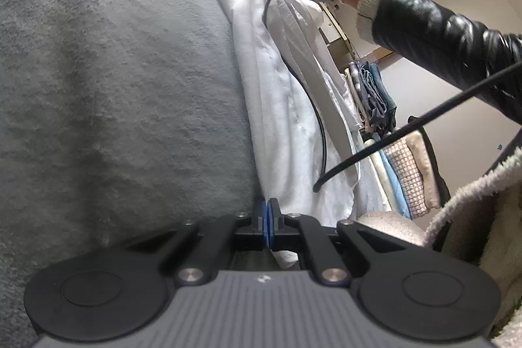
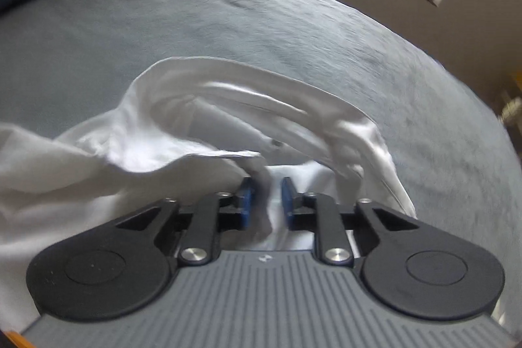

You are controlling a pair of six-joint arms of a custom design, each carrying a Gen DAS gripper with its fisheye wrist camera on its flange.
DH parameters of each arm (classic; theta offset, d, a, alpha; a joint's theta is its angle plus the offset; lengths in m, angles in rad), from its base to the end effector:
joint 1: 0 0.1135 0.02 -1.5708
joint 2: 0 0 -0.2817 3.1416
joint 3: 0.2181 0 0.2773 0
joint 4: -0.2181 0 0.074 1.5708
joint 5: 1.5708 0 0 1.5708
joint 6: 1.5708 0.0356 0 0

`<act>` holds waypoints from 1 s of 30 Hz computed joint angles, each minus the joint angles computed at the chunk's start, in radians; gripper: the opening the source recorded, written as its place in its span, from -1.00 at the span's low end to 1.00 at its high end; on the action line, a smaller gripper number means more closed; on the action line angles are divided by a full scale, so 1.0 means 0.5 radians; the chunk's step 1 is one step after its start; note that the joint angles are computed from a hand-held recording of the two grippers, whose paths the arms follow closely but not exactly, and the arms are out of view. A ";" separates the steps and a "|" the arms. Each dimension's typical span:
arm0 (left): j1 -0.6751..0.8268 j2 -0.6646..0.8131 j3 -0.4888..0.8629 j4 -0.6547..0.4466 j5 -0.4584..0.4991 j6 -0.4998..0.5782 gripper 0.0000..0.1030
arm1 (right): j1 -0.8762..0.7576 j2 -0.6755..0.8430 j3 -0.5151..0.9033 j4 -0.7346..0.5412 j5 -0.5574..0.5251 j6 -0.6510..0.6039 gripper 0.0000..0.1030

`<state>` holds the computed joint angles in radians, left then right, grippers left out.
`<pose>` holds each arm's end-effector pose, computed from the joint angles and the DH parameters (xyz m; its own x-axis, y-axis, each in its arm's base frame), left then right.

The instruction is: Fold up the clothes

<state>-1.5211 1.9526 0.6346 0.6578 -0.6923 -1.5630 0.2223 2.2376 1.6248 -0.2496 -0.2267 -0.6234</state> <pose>0.0391 -0.3293 0.0656 -0.7440 -0.5370 -0.3976 -0.0247 0.6167 -0.7868 0.5063 0.1227 0.1457 -0.3927 -0.6720 -0.6279 -0.7226 0.6477 -0.2413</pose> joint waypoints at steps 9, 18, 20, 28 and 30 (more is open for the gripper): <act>0.015 -0.069 0.096 -0.224 0.007 -0.018 -0.86 | -0.589 -0.441 -0.146 -0.350 -0.789 0.547 -0.06; 0.037 -0.095 0.264 -0.478 -0.020 -0.072 -0.49 | -1.472 -0.705 -0.093 -1.501 -1.539 0.054 -0.06; 0.026 -0.106 0.296 -0.552 -0.042 -0.114 -0.34 | -1.640 -0.632 -0.028 -1.936 -1.604 -0.255 -0.06; 0.003 -0.133 0.423 -0.861 -0.089 -0.422 -0.27 | -1.928 -0.819 -0.541 -2.620 -1.270 -1.765 -0.06; -0.013 -0.153 0.416 -0.889 -0.110 -0.515 -0.27 | -1.890 -1.029 -0.856 -2.526 -1.115 -2.135 -0.07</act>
